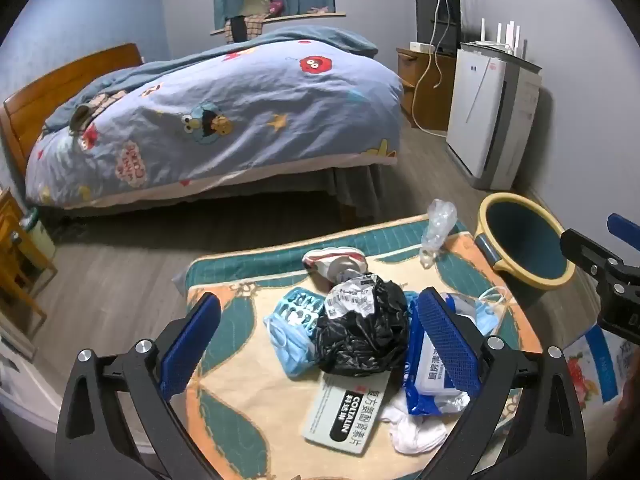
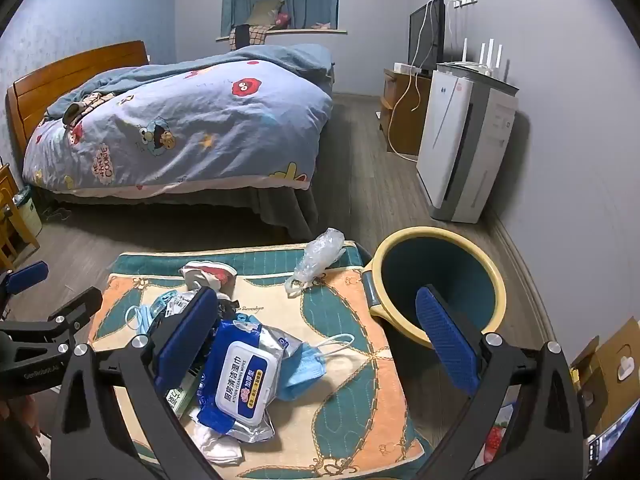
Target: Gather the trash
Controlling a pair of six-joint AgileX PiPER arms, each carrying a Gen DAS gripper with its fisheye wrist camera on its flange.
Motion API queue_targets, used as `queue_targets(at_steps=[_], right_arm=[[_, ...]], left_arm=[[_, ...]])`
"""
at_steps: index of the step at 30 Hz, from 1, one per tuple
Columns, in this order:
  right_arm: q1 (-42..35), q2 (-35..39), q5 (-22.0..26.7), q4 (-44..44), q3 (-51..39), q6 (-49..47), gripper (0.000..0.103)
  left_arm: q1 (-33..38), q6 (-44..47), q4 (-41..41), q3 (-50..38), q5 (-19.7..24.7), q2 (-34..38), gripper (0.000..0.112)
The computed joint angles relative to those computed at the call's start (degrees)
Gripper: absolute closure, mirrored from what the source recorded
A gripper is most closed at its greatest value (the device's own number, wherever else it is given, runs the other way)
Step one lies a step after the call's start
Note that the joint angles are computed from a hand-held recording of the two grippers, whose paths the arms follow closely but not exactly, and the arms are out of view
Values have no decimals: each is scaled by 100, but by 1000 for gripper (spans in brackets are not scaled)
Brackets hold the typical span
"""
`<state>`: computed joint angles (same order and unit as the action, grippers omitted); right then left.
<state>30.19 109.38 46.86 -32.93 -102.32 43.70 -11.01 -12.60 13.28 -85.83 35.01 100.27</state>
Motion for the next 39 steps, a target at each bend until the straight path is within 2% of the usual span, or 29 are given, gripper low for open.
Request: queue_targets(at_steps=[15, 18, 28, 39], right_arm=[[11, 15, 28, -35, -25, -7, 6], [9, 16, 23, -34, -22, -9, 6], [0, 21, 22, -7, -21, -30, 6], [17, 41, 34, -16, -39, -29, 6]], left_arm=[[-7, -18, 35, 25, -35, -33, 14], [75, 497, -479, -137, 143, 25, 14], [2, 200, -184, -52, 89, -5, 14], [44, 257, -246, -82, 84, 8, 14]])
